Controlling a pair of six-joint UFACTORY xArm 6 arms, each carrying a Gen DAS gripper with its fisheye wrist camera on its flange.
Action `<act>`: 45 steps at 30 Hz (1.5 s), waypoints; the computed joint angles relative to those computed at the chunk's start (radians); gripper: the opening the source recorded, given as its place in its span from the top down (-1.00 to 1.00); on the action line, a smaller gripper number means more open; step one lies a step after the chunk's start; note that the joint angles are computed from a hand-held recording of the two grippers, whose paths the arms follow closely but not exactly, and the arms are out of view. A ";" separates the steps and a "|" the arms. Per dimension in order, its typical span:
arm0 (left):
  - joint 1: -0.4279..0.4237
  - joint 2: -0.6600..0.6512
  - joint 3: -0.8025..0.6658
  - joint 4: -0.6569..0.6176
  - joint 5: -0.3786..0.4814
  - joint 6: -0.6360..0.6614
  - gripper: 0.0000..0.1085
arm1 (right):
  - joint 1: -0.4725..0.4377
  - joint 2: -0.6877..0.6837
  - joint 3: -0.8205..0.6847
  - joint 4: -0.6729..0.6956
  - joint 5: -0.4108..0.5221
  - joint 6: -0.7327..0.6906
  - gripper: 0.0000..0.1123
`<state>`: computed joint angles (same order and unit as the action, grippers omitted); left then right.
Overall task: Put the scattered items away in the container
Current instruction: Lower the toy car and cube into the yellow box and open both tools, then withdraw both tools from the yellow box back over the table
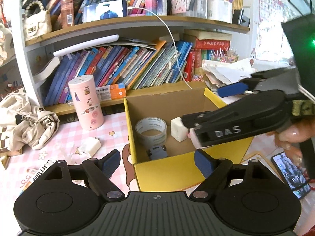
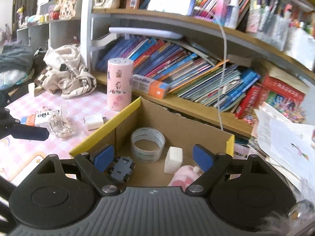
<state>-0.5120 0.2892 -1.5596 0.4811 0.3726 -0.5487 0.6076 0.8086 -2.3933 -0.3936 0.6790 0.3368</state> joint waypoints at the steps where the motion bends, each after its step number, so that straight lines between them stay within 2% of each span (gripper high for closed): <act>1: 0.003 -0.014 0.021 -0.002 -0.012 0.000 -0.56 | 0.005 -0.045 0.073 -0.043 -0.024 0.052 -0.57; 4: 0.011 -0.061 0.086 -0.004 -0.042 0.003 -0.56 | 0.024 -0.132 0.209 -0.154 -0.048 0.195 -0.57; 8: 0.023 -0.121 0.168 -0.017 -0.079 0.026 -0.56 | 0.055 -0.205 0.318 -0.281 -0.031 0.371 -0.59; 13: 0.037 -0.190 0.264 -0.071 -0.117 0.091 -0.56 | 0.098 -0.271 0.414 -0.402 0.016 0.574 -0.60; 18: 0.053 -0.248 0.345 -0.131 -0.144 0.156 -0.56 | 0.142 -0.304 0.465 -0.468 0.080 0.703 -0.60; 28: 0.082 -0.337 0.465 -0.176 -0.181 0.194 -0.57 | 0.217 -0.324 0.507 -0.520 0.176 0.853 -0.68; 38: 0.127 -0.423 0.576 -0.094 -0.186 0.074 -0.57 | 0.293 -0.305 0.494 -0.569 0.313 0.973 -0.78; 45: 0.149 -0.484 0.651 -0.117 -0.185 0.068 -0.58 | 0.324 -0.280 0.456 -0.564 0.372 0.998 -0.81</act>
